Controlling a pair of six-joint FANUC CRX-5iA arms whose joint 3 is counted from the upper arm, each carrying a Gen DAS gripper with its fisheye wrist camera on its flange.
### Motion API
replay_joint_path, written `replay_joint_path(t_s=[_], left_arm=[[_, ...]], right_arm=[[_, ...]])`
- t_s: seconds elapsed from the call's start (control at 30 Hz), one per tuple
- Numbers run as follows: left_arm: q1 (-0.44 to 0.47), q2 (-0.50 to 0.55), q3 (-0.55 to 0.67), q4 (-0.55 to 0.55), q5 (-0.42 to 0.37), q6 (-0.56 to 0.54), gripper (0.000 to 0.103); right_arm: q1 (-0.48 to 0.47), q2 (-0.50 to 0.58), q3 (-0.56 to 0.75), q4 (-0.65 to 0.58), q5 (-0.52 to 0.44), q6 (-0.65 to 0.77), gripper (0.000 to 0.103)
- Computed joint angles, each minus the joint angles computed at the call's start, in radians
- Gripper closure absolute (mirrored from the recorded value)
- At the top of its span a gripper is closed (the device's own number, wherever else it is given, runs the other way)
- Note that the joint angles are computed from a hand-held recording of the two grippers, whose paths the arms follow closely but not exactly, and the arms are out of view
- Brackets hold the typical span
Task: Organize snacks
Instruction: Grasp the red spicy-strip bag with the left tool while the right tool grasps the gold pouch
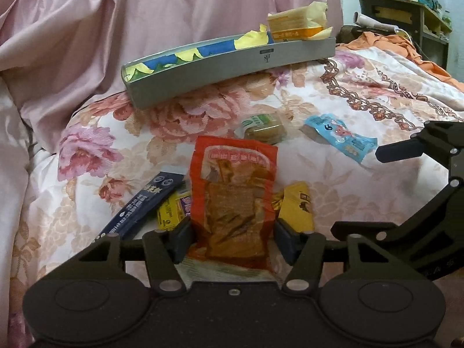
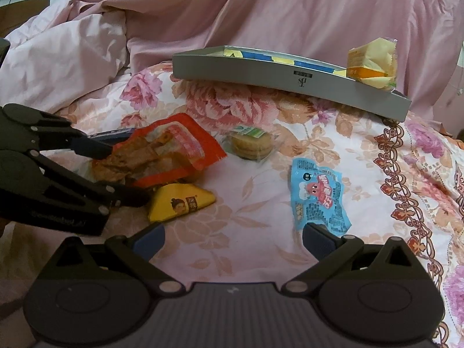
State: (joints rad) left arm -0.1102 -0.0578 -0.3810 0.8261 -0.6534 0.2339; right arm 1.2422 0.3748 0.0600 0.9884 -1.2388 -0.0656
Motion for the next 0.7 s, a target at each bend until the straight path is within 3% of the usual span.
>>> replay_joint_path(t_s=[0.17, 0.43, 0.7], left_arm=[[0.018, -0.004, 0.010, -0.024, -0.012, 0.096, 0.046], [0.080, 0.005, 0.083, -0.155, -0.103, 0.445, 0.050], [0.092, 0.021, 0.090, -0.138, -0.120, 0.467, 0.045]], right_arm=[[-0.002, 0.000, -0.004, -0.001, 0.006, 0.001, 0.000], [-0.033, -0.038, -0.070, 0.059, 0.137, 0.020, 0.000], [-0.092, -0.060, -0.090, 0.027, 0.340, 0.155, 0.002]])
